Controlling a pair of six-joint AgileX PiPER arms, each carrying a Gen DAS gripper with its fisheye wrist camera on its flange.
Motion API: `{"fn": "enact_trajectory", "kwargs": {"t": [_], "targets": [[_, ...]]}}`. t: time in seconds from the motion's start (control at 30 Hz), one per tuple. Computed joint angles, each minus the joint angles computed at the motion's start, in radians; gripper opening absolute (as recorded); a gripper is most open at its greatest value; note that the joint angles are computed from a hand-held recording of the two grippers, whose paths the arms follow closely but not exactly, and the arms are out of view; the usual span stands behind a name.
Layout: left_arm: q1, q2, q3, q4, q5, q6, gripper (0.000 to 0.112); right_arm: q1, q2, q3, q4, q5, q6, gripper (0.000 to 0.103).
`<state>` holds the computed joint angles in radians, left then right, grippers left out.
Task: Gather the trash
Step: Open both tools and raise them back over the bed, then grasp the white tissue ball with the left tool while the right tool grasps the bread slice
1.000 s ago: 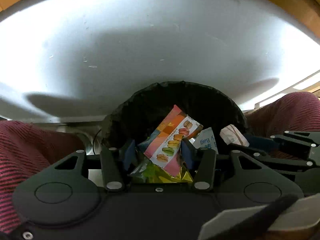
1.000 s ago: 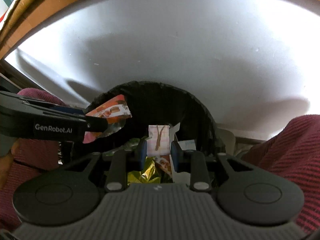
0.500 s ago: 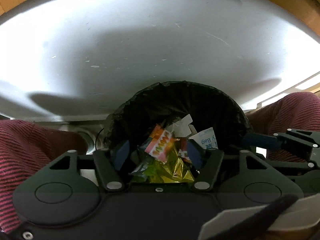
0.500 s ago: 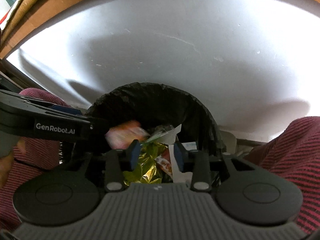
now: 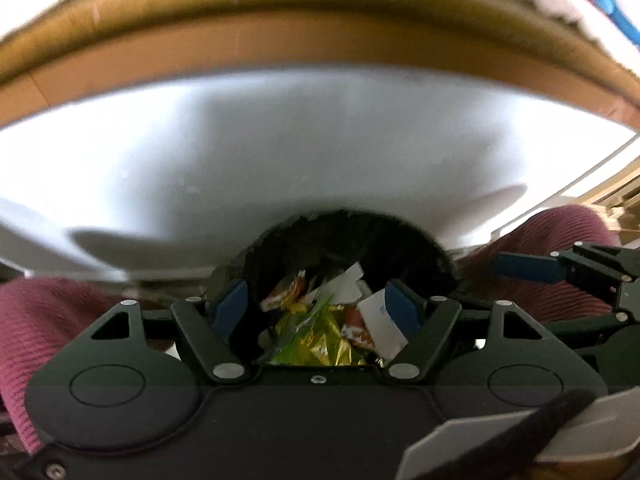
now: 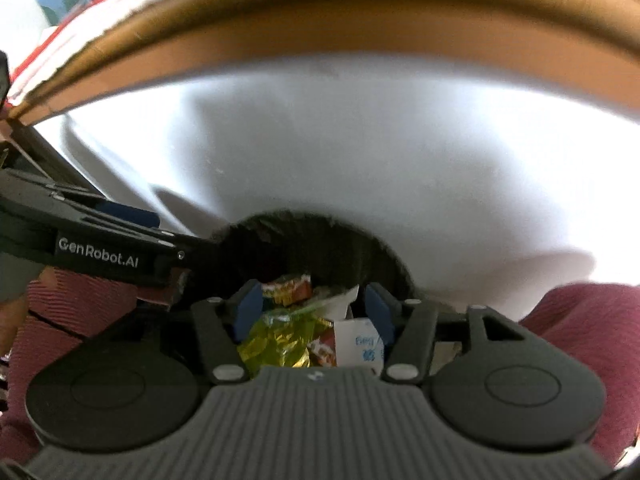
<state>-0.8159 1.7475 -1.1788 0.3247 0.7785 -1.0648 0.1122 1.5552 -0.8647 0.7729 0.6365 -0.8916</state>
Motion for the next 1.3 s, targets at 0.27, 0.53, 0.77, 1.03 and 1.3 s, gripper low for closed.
{"fn": "enact_trajectory", "kwargs": {"t": [0.27,0.53,0.77,1.03,1.3], "targets": [[-0.072,-0.084,-0.088,0.045,0.128,0.015,0.077,-0.136,-0.116,-0.088,0.073,0.198,-0.125,0.076],[-0.131,-0.213,-0.169,0.178,0.201,0.007,0.083,-0.248,-0.165,-0.213,0.176,0.260,-0.246,0.080],[-0.060,-0.193,-0.291,0.352,0.211,0.016,0.087,-0.219,-0.109,-0.286,0.249,0.093,-0.223,0.081],[0.158,0.035,-0.544,0.414,0.103,0.142,0.089,-0.131,0.075,-0.499,0.165,0.005,-0.069,0.085],[0.341,0.398,-0.977,0.239,0.107,0.283,0.072,-0.025,0.289,-0.756,-0.103,-0.101,0.281,0.083]]}}
